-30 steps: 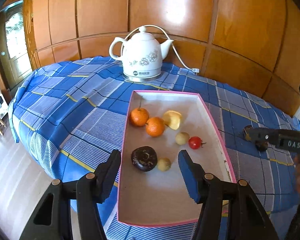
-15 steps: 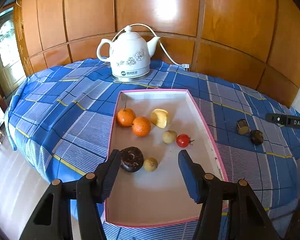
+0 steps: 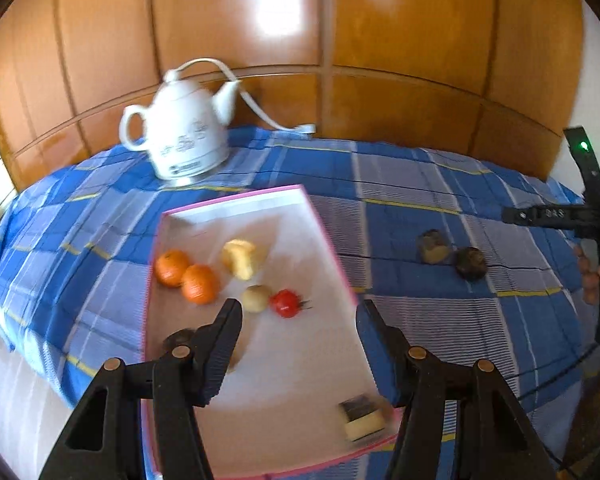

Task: Organize fruits
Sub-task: 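Close the left tool on the cut dark chunk while the right tool reaches the dark round fruit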

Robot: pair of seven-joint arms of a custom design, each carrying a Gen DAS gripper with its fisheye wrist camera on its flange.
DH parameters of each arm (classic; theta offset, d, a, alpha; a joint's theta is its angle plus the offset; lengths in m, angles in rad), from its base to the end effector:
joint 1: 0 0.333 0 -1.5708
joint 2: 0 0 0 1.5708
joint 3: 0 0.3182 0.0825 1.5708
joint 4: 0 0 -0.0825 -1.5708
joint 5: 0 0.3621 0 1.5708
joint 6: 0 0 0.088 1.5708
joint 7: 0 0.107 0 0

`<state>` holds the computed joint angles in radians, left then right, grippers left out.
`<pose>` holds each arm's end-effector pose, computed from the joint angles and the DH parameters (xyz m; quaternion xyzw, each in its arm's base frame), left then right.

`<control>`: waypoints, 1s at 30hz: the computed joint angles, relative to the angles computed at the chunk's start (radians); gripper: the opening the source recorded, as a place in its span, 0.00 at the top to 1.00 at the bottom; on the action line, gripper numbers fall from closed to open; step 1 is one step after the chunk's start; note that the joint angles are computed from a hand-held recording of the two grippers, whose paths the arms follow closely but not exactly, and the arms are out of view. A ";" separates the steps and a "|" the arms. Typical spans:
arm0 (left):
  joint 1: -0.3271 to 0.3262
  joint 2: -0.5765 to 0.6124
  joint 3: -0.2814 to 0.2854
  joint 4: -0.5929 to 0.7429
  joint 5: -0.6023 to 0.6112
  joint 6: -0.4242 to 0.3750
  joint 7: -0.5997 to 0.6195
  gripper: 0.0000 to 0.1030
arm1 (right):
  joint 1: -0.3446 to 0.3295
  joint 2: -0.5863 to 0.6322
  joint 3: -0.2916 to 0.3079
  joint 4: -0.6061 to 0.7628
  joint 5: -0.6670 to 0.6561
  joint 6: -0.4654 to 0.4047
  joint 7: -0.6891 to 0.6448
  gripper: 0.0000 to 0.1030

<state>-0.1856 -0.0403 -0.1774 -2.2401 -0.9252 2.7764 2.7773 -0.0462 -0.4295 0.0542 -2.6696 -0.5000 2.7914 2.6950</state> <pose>0.5103 -0.1571 0.4520 -0.3541 0.8587 -0.3415 0.1434 0.4052 0.0258 0.4465 -0.4059 0.8619 -0.2090 0.2206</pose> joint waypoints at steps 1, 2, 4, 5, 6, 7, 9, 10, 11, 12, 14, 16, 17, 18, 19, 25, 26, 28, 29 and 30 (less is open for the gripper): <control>-0.005 0.004 -0.005 0.007 0.010 -0.017 -0.004 0.42 | 0.001 -0.001 -0.002 -0.002 0.004 0.005 0.003 0.69; -0.009 0.007 -0.009 0.015 0.019 -0.033 -0.008 0.42 | 0.003 -0.002 -0.005 -0.004 0.010 0.010 0.003 0.69; -0.018 0.022 -0.019 0.036 0.048 -0.064 -0.029 0.43 | 0.011 -0.001 -0.013 -0.006 0.027 0.016 -0.005 0.69; -0.021 0.032 -0.024 0.050 0.069 -0.086 -0.050 0.43 | 0.013 0.002 -0.014 -0.004 0.035 0.016 -0.006 0.69; -0.025 0.048 -0.030 0.073 0.092 -0.115 -0.082 0.44 | 0.016 0.000 -0.016 -0.005 0.043 0.016 -0.009 0.69; -0.027 0.059 -0.034 0.088 0.109 -0.133 -0.106 0.44 | 0.018 -0.003 -0.020 -0.008 0.051 0.018 -0.013 0.69; -0.033 0.092 -0.045 0.129 0.146 -0.181 -0.160 0.44 | 0.019 -0.002 -0.023 -0.009 0.064 0.023 -0.018 0.69; -0.039 0.114 -0.052 0.151 0.171 -0.198 -0.194 0.43 | 0.017 -0.001 -0.021 -0.008 0.067 0.022 -0.017 0.69; -0.043 0.132 -0.058 0.170 0.194 -0.209 -0.224 0.43 | 0.017 -0.001 -0.021 -0.007 0.072 0.018 -0.018 0.69; -0.046 0.150 -0.064 0.188 0.213 -0.220 -0.249 0.43 | 0.020 -0.001 -0.024 -0.007 0.081 0.015 -0.020 0.69; -0.055 0.196 -0.074 0.234 0.255 -0.249 -0.314 0.43 | 0.026 0.001 -0.032 -0.010 0.099 0.018 -0.027 0.69; -0.057 0.236 -0.082 0.281 0.280 -0.286 -0.371 0.43 | 0.032 0.000 -0.040 -0.014 0.117 0.027 -0.037 0.69; -0.060 0.260 -0.086 0.307 0.292 -0.302 -0.405 0.43 | 0.032 0.000 -0.040 -0.015 0.122 0.029 -0.040 0.69; -0.064 0.287 -0.089 0.340 0.305 -0.325 -0.442 0.43 | 0.031 0.000 -0.039 -0.015 0.126 0.028 -0.042 0.69; -0.065 0.305 -0.094 0.361 0.314 -0.338 -0.463 0.43 | 0.032 0.001 -0.040 -0.014 0.131 0.026 -0.046 0.69; -0.093 0.394 -0.110 0.456 0.404 -0.353 -0.570 0.43 | 0.031 0.008 -0.038 -0.010 0.148 0.022 -0.055 0.68; -0.097 0.407 -0.112 0.467 0.418 -0.355 -0.582 0.43 | 0.031 0.007 -0.038 -0.011 0.150 0.023 -0.055 0.68; -0.110 0.440 -0.108 0.498 0.456 -0.365 -0.623 0.44 | 0.031 0.008 -0.038 -0.011 0.153 0.024 -0.056 0.68; -0.114 0.458 -0.108 0.515 0.470 -0.375 -0.642 0.45 | 0.031 0.009 -0.038 -0.011 0.155 0.024 -0.057 0.68; -0.120 0.475 -0.105 0.530 0.490 -0.384 -0.661 0.50 | 0.029 0.011 -0.037 -0.009 0.155 0.022 -0.057 0.68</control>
<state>-0.3056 0.4345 -0.2827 -1.7104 -0.4355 2.3921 2.1161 -0.0168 -0.4183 0.0171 -2.6789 -0.3450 2.8131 2.6383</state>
